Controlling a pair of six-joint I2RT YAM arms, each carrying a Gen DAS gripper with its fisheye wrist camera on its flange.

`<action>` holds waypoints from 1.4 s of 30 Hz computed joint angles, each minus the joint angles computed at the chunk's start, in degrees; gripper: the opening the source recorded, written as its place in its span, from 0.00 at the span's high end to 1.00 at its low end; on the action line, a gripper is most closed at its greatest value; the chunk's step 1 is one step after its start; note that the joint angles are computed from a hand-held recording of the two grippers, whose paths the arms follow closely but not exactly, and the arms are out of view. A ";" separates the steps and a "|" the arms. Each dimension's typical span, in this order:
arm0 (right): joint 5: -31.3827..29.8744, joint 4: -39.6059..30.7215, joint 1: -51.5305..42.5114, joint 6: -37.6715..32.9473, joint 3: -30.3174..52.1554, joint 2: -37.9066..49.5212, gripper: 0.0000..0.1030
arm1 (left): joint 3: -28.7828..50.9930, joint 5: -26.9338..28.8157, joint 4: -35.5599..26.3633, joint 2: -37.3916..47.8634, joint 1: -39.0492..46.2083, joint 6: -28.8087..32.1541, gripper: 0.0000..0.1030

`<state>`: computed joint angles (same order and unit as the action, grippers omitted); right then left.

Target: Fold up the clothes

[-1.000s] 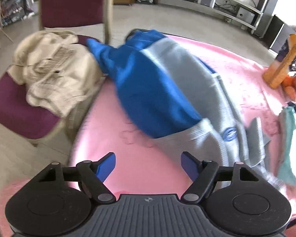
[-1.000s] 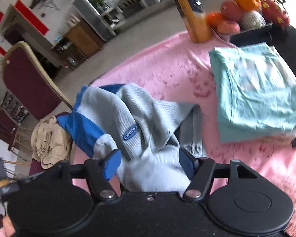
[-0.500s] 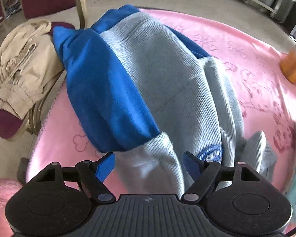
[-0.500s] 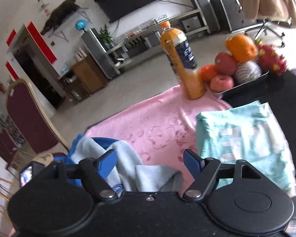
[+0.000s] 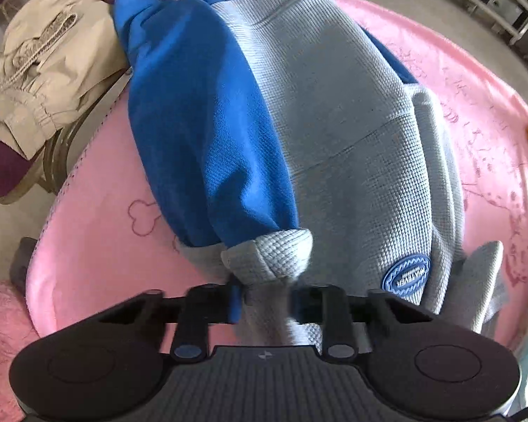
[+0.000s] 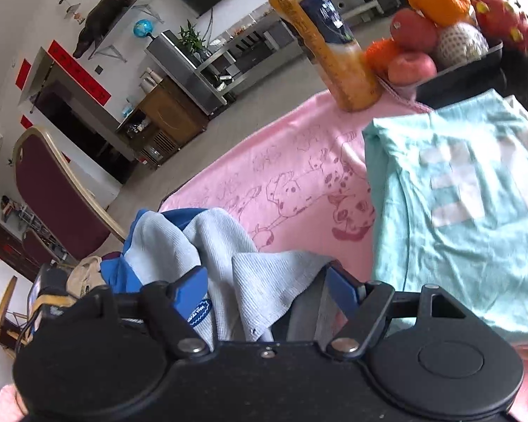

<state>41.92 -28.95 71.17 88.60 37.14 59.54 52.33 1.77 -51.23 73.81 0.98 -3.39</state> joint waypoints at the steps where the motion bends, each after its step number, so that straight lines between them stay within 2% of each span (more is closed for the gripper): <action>1: -0.80 0.68 -0.06 0.08 -0.52 -0.04 0.28 | -0.41 1.52 -0.27 -0.98 1.91 1.85 0.85; 4: -3.33 1.60 -0.37 0.86 -1.02 1.03 0.28 | -2.11 6.03 -2.00 -6.73 10.17 10.42 0.90; 7: -6.29 1.65 -1.03 3.15 -1.23 2.18 0.28 | -2.61 15.43 -5.90 -12.40 24.80 24.91 0.93; 10: -12.25 3.22 -3.53 5.78 -2.74 2.94 0.29 | -2.72 22.95 -8.60 -12.52 39.12 38.37 0.94; 11: -14.34 4.13 -4.63 6.27 -3.19 3.56 0.36 | -3.14 24.74 -9.13 -11.94 43.07 41.91 0.94; 12: -15.71 5.07 -5.45 6.58 -3.39 4.32 0.50 | -4.14 25.99 -9.60 -11.87 46.27 44.61 0.94; 14: -17.35 6.70 -6.60 6.82 -3.22 6.07 0.58 | -4.64 28.05 -10.51 -10.55 50.88 48.49 0.94; 16: -18.41 7.15 -7.34 6.58 -1.71 8.77 0.58 | -4.42 29.87 -10.95 -8.50 54.73 52.30 0.94; 19: -19.54 6.61 -8.78 4.87 2.18 14.75 0.57 | -5.04 31.27 -10.01 -7.77 56.46 54.32 0.94; 22: -18.13 1.20 -9.26 2.78 9.52 23.75 0.58 | -4.43 32.15 -10.01 -5.15 57.05 55.39 0.94; 23: -17.60 -2.00 -9.45 2.15 12.68 27.08 0.72 | -4.34 32.40 -10.37 -4.77 57.44 56.36 0.94; 24: -17.21 -4.50 -9.48 1.89 15.12 29.27 0.97 | -4.20 32.75 -10.66 -4.34 57.83 57.33 0.94; 26: -16.55 -7.28 -8.98 2.57 18.42 30.90 0.96 | -3.70 33.94 -10.93 -3.37 58.54 59.11 0.94; 29: -13.48 -9.53 -6.57 4.46 22.94 27.63 0.97 | -3.23 35.44 -10.74 -2.16 58.86 59.95 0.94; 31: -11.69 -15.56 -5.11 3.52 29.27 28.20 0.94 | -2.81 35.79 -10.81 -1.00 58.86 60.11 0.94; 32: -12.15 -18.73 -4.87 3.11 32.13 28.92 0.77 | -2.59 35.86 -10.95 -0.42 58.92 60.30 0.94; 33: -12.68 -21.78 -4.69 3.69 33.86 29.62 0.45 | -2.47 35.83 -11.03 0.05 59.02 60.62 0.94; 34: -13.33 -24.69 -4.55 5.05 34.62 30.28 0.34 | -2.40 35.80 -11.07 0.47 59.10 60.92 0.94; 35: -14.04 -27.50 -4.43 6.35 35.34 30.95 0.30 | -2.44 35.77 -11.02 0.75 59.11 61.15 0.94; 38: -17.50 -28.95 -3.12 13.78 30.28 30.43 0.35 | -2.72 35.33 -10.49 0.90 58.71 61.27 0.93; 41: -21.15 -20.43 -1.50 20.16 21.14 28.24 0.52 | -3.39 34.74 -9.50 0.12 58.02 60.89 0.93; 42: -22.12 -17.25 -1.06 21.71 18.42 27.85 0.52 | -3.64 34.56 -9.26 -0.22 57.90 60.80 0.93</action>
<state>19.80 -46.21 70.11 110.31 55.56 87.40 48.69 36.32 -60.49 73.58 58.89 57.41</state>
